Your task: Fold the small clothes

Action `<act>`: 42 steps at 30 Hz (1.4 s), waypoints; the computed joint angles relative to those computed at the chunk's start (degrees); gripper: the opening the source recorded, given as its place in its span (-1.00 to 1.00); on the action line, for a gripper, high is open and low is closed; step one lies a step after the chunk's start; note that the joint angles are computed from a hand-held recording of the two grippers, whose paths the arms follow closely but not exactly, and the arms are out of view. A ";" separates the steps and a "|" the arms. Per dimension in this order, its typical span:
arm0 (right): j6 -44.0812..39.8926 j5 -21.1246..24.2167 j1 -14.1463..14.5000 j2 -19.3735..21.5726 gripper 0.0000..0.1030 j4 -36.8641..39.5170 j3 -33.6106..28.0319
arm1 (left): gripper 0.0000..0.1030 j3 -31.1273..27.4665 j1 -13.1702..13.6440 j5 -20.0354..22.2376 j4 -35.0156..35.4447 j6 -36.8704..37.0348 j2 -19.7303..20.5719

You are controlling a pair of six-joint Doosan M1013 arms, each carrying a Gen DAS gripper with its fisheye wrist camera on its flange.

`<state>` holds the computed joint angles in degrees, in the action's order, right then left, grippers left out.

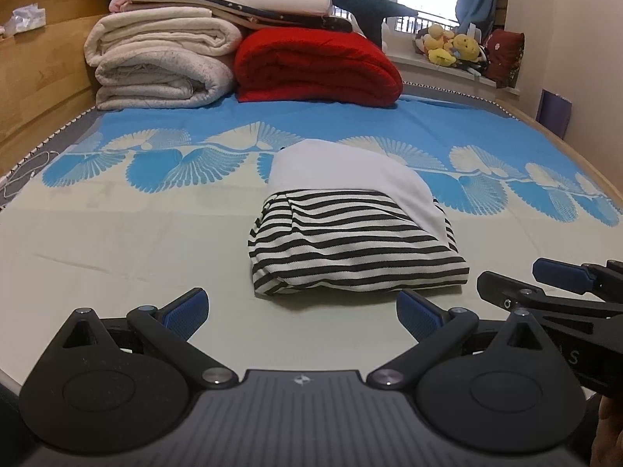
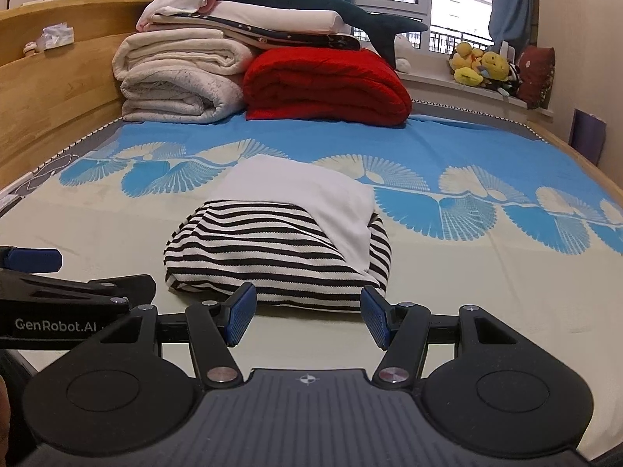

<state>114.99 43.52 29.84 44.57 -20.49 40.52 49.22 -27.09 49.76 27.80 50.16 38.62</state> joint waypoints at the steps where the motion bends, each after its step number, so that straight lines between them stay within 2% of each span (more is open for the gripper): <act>1: 0.10 -0.01 0.01 -0.06 0.18 -0.01 0.06 | 0.99 0.01 -0.03 -0.08 0.09 0.00 -0.02; 42: -0.32 1.62 -0.13 0.31 0.18 1.59 -0.57 | 0.99 0.12 -0.03 0.22 0.01 0.76 0.05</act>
<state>114.67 45.14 29.72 44.89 -18.90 39.95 49.34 -27.12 49.98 27.81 50.92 38.67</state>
